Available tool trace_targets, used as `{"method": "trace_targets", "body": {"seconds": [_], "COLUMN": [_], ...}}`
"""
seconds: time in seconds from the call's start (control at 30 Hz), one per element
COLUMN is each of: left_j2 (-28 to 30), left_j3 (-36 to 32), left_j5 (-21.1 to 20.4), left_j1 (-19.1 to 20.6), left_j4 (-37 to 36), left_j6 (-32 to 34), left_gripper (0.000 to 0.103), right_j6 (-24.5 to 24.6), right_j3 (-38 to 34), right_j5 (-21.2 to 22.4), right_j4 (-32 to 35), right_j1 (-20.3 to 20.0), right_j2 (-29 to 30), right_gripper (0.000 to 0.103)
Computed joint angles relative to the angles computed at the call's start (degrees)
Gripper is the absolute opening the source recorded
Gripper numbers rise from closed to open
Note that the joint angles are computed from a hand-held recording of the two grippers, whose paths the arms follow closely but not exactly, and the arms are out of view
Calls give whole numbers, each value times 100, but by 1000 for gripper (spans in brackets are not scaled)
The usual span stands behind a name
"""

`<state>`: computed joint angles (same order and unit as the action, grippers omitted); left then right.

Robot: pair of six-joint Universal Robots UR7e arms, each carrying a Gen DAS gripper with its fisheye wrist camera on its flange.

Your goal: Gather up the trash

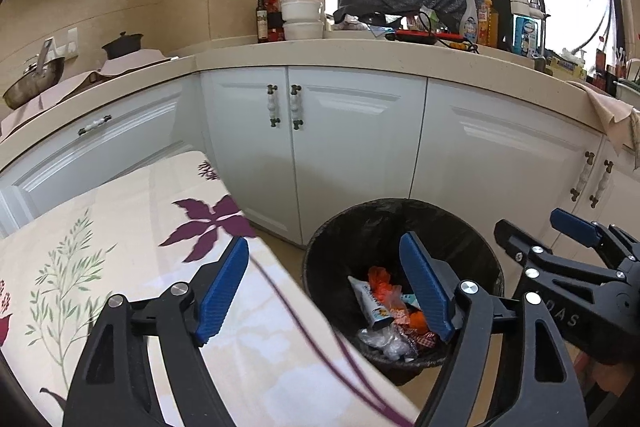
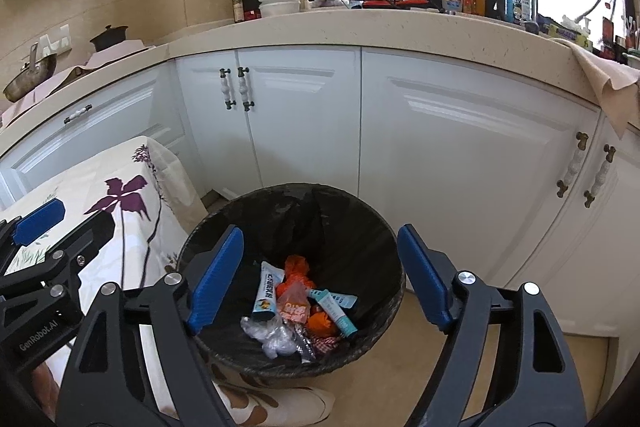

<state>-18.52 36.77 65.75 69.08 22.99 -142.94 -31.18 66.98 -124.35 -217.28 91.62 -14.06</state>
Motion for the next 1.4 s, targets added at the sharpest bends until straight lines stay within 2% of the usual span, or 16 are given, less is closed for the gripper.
{"method": "trace_targets", "body": {"seconds": [0.5,0.63,1.4], "left_j2": [-883,-1146,-1782], "left_j3": [1309,1647,2509], "left_j5": [169,226,330], "left_j1": [124,146,182], "left_j4": [-646,-835,-1272], "left_j6": [1,-11,-32], "left_gripper": [77,79,83], "right_j6": [-368,-449,-690], "right_j3": [378,442,928], "right_j5": [-141,-185,-286], "right_j4": [-696,-839,-1451], "right_j1": [375,465,662], "right_j2": [57,53,-52], "right_gripper": [78,82,83]}}
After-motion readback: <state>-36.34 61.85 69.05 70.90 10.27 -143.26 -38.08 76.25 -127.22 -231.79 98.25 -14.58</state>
